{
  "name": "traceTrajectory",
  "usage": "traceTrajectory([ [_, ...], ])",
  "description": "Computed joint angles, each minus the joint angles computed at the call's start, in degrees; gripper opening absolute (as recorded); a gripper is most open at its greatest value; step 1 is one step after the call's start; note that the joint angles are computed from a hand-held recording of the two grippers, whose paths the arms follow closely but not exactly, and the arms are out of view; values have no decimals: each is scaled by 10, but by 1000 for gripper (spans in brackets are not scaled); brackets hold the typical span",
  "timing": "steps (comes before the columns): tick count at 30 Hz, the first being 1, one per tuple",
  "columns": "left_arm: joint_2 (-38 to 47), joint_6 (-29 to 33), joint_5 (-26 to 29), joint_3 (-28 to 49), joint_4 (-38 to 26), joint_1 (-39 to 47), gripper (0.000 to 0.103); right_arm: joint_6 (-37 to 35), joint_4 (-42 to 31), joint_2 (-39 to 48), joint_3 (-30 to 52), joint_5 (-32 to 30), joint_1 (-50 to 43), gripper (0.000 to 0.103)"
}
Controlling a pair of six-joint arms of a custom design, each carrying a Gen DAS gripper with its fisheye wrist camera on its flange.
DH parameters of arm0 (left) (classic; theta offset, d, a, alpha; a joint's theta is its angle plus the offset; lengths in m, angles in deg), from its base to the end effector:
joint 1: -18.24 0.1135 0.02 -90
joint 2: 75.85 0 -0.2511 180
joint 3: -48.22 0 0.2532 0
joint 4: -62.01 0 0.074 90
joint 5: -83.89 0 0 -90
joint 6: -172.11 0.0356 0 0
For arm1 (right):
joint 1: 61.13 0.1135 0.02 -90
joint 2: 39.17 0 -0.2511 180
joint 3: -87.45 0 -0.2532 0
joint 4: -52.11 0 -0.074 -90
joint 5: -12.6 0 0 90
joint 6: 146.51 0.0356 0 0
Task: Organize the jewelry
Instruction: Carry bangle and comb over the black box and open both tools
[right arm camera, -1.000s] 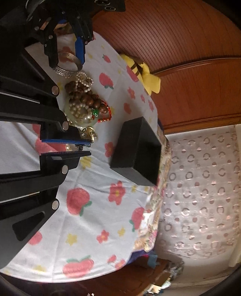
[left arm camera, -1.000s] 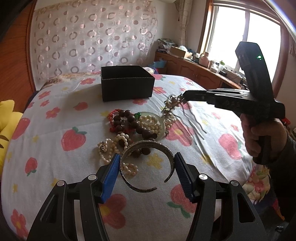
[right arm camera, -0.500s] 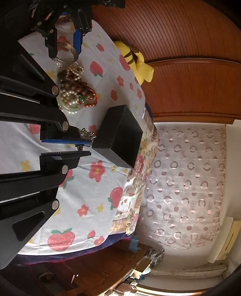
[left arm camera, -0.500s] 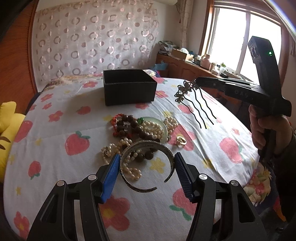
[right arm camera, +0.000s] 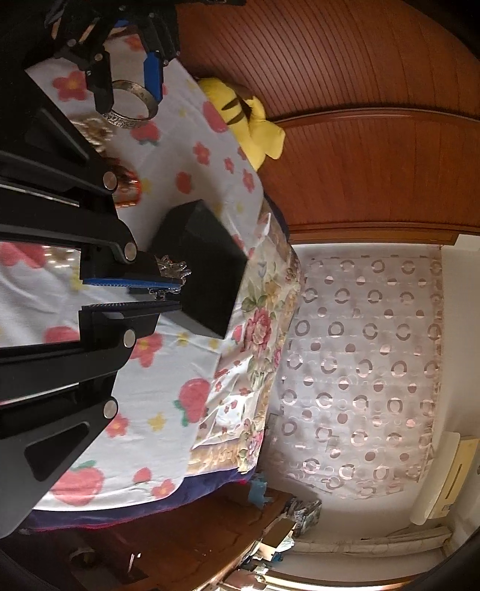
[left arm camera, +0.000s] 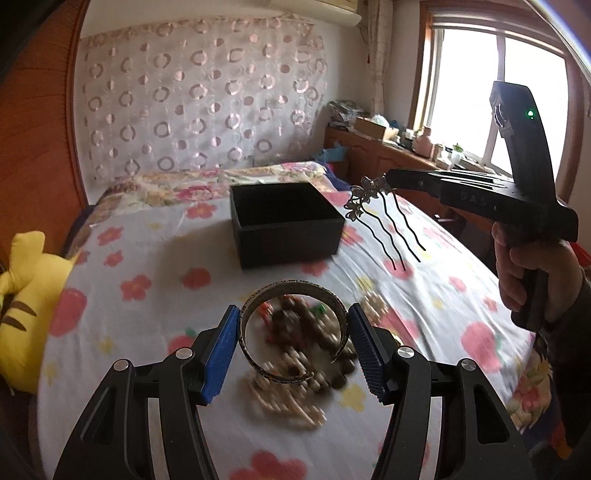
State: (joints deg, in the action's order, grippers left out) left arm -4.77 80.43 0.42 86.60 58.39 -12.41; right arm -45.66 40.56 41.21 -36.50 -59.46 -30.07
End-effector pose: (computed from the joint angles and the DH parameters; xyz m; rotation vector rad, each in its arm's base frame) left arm 0.2042 -0.1257 0.1495 0.6212 2.1469 -0.4371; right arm 0.2593 0.1434 0.1935 -0.2071 2.1533 0.0761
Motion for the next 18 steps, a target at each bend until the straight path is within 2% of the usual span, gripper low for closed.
traceTrajectory([
  [10,117,18,24,114,5,59,57,3,1,162,152,-18,-42,8],
  [18,183,24,13,187,-6,63,57,30,-21,254,234,-32,-65,8],
])
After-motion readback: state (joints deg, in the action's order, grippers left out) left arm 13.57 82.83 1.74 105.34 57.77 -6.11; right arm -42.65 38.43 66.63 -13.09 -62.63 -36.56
